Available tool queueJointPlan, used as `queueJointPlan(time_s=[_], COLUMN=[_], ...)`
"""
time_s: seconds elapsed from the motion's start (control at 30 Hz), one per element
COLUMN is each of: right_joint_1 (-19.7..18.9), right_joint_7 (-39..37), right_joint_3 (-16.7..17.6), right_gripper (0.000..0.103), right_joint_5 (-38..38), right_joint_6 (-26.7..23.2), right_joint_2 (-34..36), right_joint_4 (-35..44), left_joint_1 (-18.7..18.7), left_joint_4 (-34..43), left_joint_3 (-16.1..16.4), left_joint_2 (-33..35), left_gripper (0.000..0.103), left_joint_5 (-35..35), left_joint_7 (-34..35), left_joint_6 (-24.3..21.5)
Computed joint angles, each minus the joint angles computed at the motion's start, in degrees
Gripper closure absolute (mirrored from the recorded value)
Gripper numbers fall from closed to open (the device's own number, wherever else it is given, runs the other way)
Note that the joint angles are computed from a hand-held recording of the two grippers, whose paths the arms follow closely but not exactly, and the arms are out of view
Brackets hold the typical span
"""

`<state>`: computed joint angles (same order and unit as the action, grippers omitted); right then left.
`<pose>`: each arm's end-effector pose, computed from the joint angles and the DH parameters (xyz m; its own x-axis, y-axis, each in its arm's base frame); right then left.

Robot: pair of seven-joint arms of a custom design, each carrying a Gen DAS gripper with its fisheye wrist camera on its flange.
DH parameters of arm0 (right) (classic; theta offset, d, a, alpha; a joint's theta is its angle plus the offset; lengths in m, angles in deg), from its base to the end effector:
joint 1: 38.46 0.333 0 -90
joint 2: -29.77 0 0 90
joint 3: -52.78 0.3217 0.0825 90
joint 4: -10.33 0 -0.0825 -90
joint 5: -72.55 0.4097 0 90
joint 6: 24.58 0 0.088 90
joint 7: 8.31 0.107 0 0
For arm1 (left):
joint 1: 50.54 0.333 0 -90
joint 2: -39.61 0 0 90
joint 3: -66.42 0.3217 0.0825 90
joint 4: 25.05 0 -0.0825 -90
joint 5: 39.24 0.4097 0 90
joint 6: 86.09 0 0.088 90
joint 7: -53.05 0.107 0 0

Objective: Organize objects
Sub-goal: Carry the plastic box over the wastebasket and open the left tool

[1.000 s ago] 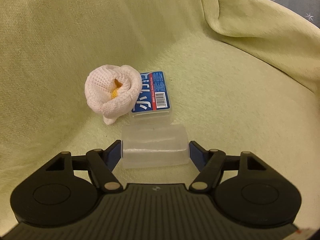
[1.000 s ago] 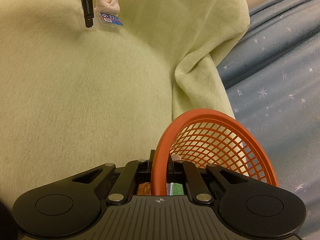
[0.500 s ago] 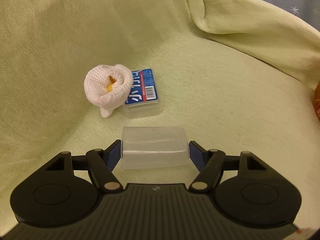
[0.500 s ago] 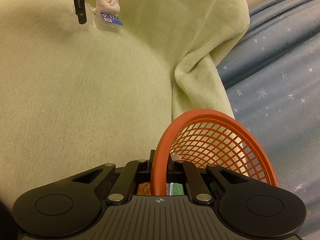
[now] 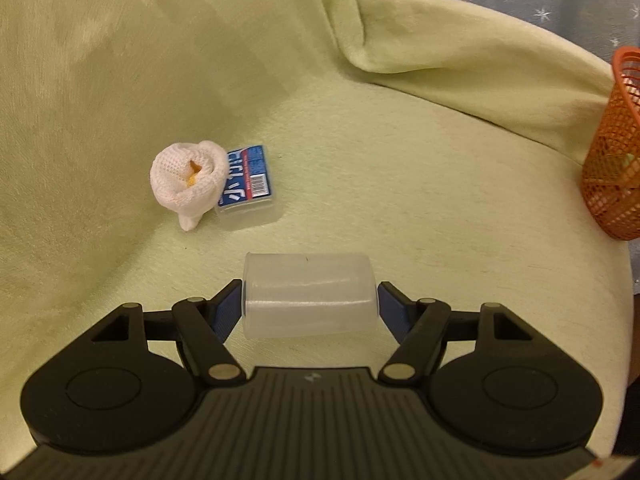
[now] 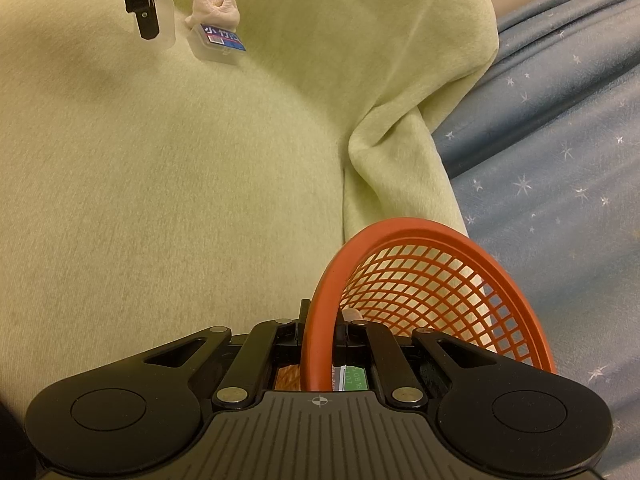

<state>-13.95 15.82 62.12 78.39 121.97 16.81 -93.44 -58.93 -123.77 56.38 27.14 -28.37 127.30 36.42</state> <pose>0.4573 0.3206 0.7523 0.6826 -0.0963 0.7244 0.2980 -0.8685 -0.3962 0.5203 -0.1786 0.7388 -0.0840 -0.9946 -0.0605 -0.7821 0.1034 -0.6145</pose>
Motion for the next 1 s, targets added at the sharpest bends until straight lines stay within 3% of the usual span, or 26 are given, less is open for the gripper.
queueJointPlan(time_s=[1.0], right_joint_1=[0.0], right_joint_7=[-0.8], right_joint_3=[-0.2], right_gripper=[0.101], right_joint_5=[0.6], right_joint_6=[-0.4], right_joint_2=[0.1], right_joint_4=[0.4], left_joint_1=[-3.4], left_joint_4=[12.8], left_joint_3=[-2.1], left_joint_2=[4.9], left_gripper=[0.035], left_joint_5=[-1.7], left_joint_7=[5.2], left_joint_6=[-1.4])
